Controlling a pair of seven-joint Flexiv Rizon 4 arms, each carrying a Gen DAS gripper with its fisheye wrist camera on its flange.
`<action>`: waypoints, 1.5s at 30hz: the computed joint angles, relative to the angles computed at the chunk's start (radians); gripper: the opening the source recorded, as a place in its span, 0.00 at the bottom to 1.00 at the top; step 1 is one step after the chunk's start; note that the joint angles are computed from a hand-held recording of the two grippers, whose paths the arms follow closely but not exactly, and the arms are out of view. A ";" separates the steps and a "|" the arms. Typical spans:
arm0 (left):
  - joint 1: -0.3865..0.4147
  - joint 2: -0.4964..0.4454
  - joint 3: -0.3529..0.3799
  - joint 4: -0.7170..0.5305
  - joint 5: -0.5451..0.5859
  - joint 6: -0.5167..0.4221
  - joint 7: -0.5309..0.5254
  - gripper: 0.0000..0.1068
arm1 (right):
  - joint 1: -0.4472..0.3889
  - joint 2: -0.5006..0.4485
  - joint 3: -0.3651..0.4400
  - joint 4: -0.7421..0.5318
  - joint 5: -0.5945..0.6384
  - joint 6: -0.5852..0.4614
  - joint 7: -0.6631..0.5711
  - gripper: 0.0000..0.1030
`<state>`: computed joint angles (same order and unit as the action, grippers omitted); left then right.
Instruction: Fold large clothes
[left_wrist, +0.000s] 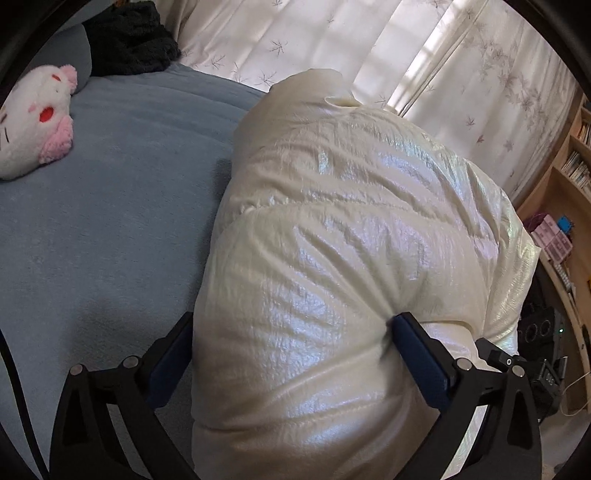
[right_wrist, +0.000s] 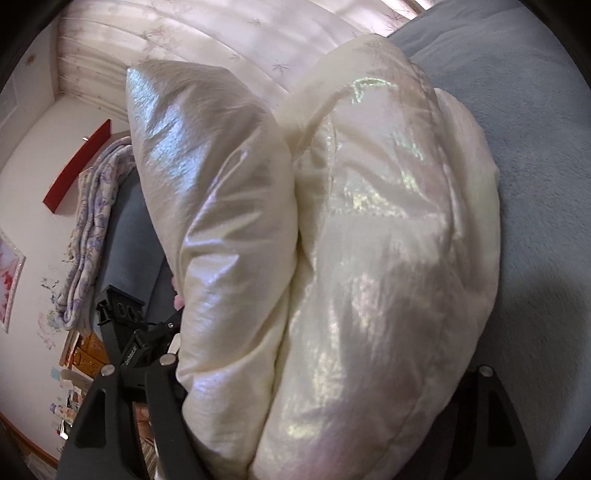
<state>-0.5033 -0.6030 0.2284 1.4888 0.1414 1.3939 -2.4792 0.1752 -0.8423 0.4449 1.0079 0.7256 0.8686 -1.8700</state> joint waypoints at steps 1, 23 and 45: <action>-0.028 0.005 0.031 -0.013 0.014 -0.039 -0.014 0.96 | 0.024 -0.017 0.000 -0.026 -0.045 0.011 0.055 0.79; -0.342 0.246 -0.057 -0.221 0.400 -0.779 -0.307 0.96 | 0.142 0.532 -0.160 0.558 -0.513 0.132 0.416 0.86; -0.583 0.192 -0.327 -0.633 0.639 -1.277 -0.327 0.96 | 0.195 1.174 -0.265 0.869 -0.383 -0.114 0.339 0.86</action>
<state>-1.0859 -0.4109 -0.0981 0.8559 0.7804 0.1167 -2.8057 0.3704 0.3313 0.1799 1.8774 0.3422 0.7547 -1.5306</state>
